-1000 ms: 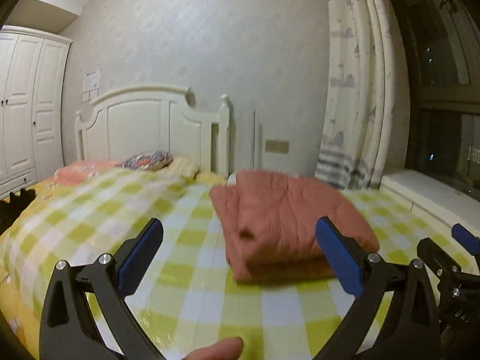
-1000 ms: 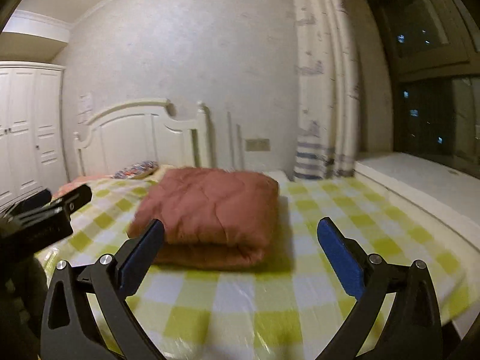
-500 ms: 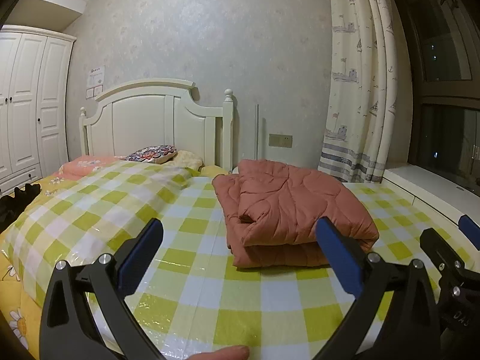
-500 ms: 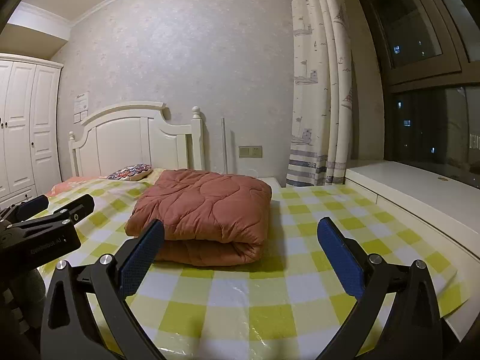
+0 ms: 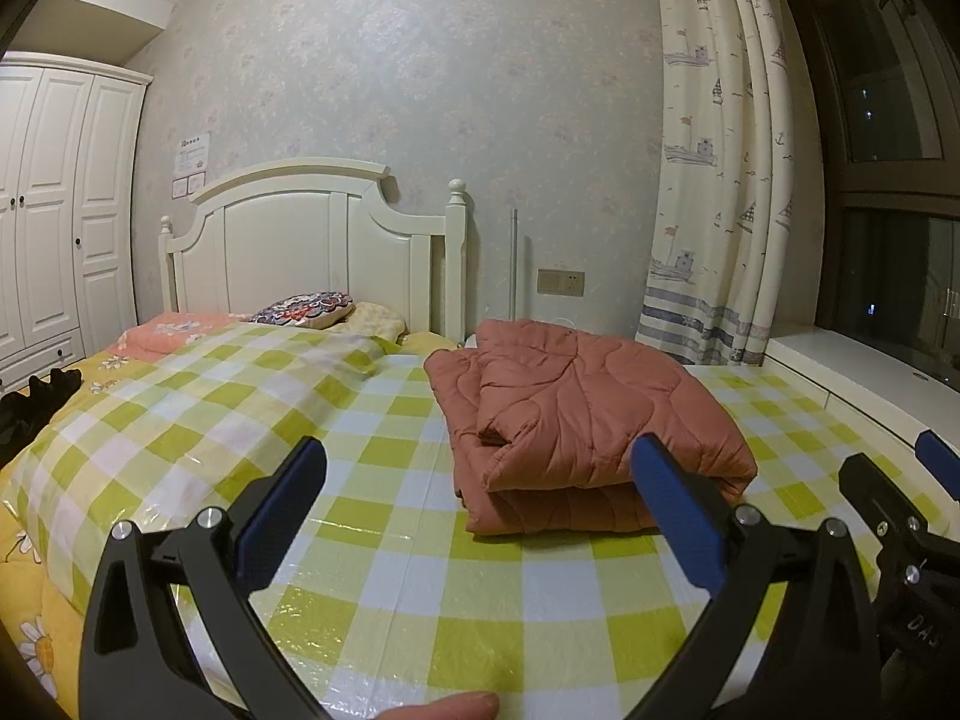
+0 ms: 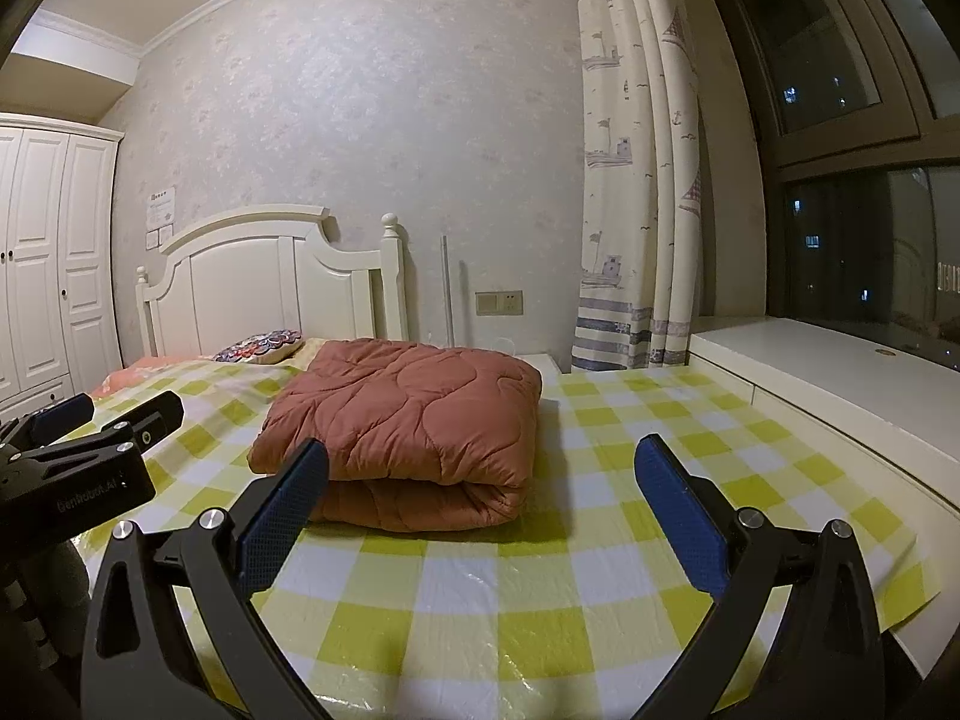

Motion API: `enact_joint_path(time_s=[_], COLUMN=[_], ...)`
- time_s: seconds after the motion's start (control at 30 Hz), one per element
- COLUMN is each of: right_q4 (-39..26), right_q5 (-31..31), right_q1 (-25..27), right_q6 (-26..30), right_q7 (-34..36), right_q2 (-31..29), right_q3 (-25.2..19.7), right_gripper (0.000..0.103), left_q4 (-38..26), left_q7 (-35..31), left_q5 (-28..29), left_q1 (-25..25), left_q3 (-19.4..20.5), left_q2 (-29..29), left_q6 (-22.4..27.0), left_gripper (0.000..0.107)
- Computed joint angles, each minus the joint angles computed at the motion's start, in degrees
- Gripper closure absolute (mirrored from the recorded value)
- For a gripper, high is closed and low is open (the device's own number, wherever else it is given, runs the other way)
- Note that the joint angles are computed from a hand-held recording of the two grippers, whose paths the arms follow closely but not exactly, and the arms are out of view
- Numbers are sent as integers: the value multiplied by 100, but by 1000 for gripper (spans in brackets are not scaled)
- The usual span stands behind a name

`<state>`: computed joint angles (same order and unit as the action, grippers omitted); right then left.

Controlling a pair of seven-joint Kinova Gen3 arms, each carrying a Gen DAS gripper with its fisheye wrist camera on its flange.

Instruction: Fold large clothes

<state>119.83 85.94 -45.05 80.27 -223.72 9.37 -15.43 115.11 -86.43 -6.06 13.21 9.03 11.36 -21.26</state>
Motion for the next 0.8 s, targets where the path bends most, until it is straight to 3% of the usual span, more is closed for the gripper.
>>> enact_joint_path(time_s=[0.8], right_q4=[-37], right_q5=[-33], right_q1=[-12], right_q6=[-7], right_q7=[-5], right_q2=[22], right_q3=[7], right_gripper=[5], left_q4=[12], left_q7=[25], left_q5=[-36], left_q1=[-19], left_q3=[5], left_q2=[-12], left_q6=[-2], left_gripper=[6])
